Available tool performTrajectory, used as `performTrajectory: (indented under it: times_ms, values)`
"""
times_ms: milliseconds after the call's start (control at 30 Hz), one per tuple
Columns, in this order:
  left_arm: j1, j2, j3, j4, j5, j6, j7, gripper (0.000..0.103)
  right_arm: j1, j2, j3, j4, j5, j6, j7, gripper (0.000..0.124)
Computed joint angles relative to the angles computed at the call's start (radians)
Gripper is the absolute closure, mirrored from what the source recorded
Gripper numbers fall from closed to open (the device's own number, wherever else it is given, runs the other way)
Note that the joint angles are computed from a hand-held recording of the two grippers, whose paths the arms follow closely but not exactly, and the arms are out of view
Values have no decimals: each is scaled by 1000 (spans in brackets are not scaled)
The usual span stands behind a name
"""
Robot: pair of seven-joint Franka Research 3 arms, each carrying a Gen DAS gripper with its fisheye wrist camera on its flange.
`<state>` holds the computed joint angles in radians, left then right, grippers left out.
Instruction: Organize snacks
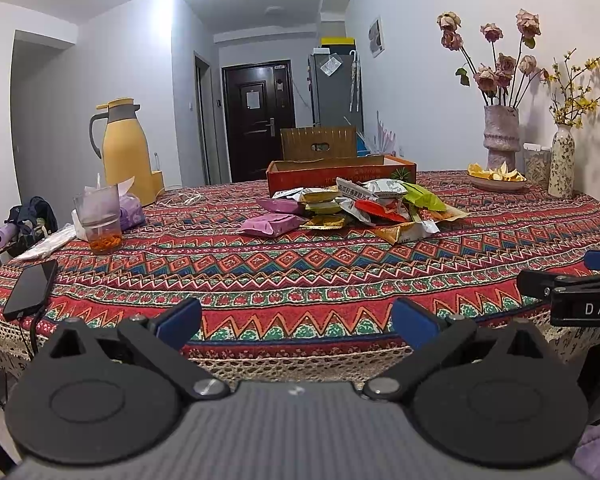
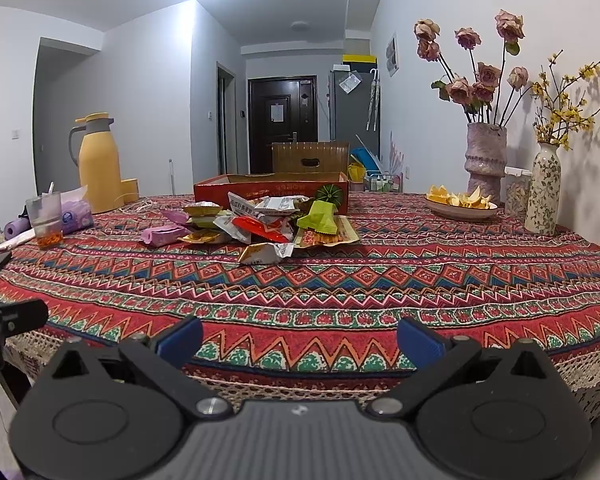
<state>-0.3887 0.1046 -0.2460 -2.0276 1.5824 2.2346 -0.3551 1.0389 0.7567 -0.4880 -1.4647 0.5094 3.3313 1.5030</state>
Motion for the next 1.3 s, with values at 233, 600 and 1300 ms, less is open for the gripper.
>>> performTrajectory:
  times_ms: [233, 600, 1300]
  values:
    - [-1, 1, 1, 0, 0, 1, 0, 0, 0, 0, 0, 0, 1, 0, -1, 21]
    - [-1, 2, 0, 1, -2, 1, 3, 0, 1, 1, -1, -1, 2, 1, -2, 21]
    - [28, 100, 61, 164, -2, 12, 77, 0, -132, 246, -67, 444, -147, -207, 237, 21]
